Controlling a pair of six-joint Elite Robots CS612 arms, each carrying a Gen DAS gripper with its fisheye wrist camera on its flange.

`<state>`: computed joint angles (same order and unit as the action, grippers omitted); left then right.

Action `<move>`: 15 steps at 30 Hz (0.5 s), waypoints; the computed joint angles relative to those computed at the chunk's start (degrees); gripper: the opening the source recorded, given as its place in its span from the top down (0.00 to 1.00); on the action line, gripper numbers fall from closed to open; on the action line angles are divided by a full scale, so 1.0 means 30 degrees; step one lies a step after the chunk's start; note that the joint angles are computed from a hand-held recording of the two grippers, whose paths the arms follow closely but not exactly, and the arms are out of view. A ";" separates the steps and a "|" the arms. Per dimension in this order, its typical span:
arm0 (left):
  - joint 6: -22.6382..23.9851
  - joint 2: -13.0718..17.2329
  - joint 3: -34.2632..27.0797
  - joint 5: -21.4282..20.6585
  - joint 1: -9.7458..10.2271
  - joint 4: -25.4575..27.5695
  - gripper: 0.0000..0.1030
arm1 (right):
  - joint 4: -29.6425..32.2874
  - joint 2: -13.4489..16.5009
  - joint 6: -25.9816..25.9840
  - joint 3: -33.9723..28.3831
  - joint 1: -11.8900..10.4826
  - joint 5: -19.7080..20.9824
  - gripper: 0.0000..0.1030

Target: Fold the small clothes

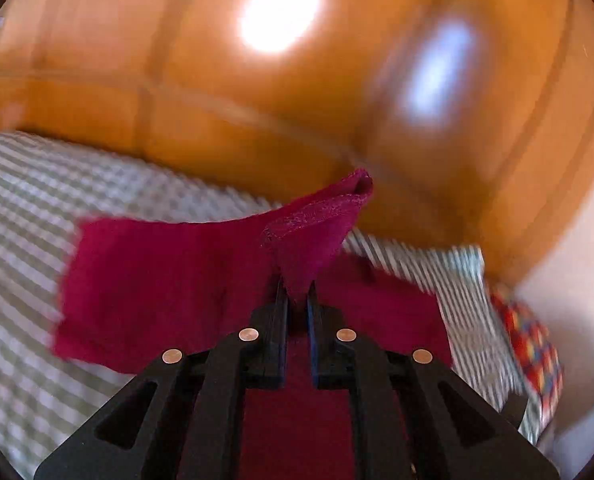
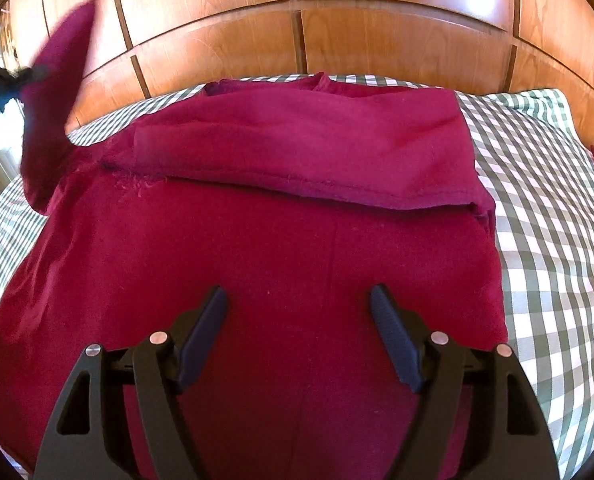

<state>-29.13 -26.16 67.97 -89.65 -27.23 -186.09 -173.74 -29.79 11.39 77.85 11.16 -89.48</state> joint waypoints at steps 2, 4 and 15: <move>0.0562 0.0404 -0.0537 -0.0483 -0.0252 0.1115 0.92 | -0.0026 -0.0017 0.0090 0.0027 -0.0049 0.0230 0.27; 0.0573 0.0819 -0.1063 -0.1293 -0.0265 0.2383 0.81 | 0.0005 -0.0054 0.0183 0.0057 -0.0113 0.0525 0.27; -0.0708 -0.0233 0.2099 -0.1183 0.0020 0.0240 0.58 | -0.0117 0.0417 0.4968 -0.1447 -0.1486 1.0009 0.33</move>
<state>-31.26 -26.86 74.26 -93.20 -27.17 -185.37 -174.09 -28.53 26.30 73.51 6.71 -59.45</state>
